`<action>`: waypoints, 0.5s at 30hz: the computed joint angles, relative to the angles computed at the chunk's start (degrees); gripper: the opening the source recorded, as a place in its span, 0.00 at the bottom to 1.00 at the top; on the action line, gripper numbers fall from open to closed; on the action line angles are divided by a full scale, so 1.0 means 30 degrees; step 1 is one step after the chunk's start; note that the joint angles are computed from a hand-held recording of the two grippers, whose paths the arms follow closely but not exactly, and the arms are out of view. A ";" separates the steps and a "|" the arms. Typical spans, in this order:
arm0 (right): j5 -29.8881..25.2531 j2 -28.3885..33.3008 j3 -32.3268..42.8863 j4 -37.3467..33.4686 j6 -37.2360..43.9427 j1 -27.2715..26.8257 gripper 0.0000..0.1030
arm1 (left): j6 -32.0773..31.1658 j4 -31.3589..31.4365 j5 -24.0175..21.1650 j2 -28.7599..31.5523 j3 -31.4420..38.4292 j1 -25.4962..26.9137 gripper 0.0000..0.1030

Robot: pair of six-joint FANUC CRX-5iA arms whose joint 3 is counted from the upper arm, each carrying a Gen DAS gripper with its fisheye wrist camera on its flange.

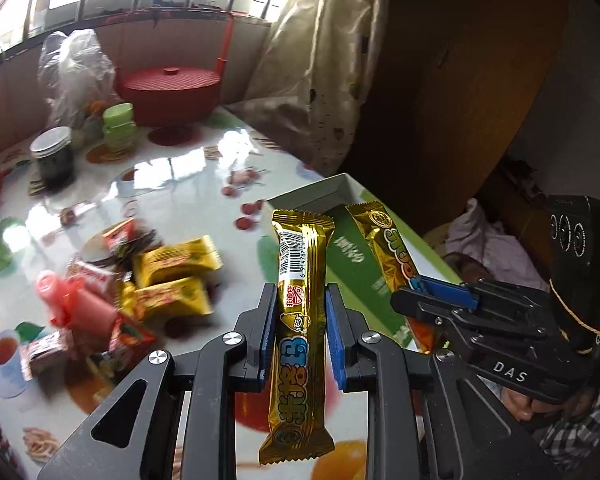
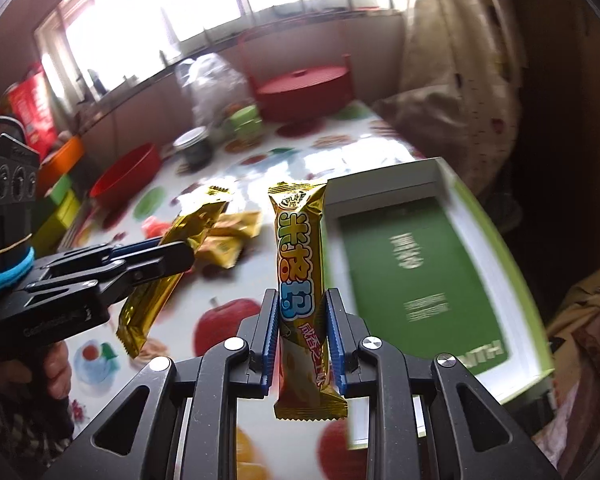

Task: Organize snacks
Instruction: 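Carry both gold stick bars over the green gift box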

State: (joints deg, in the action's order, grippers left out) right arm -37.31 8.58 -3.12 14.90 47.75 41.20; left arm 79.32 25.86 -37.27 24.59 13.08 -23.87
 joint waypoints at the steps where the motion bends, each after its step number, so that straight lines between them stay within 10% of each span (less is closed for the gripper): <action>1: -0.0043 -0.0078 -0.0110 0.0223 -0.0222 -0.0113 0.21 | 0.0109 0.0011 -0.0076 0.0196 0.0288 -0.0078 0.23; 15: -0.1199 0.0055 -0.0521 0.1108 -0.1322 -0.1649 0.21 | 0.1268 0.0216 -0.2838 0.4422 0.6096 -0.1209 0.23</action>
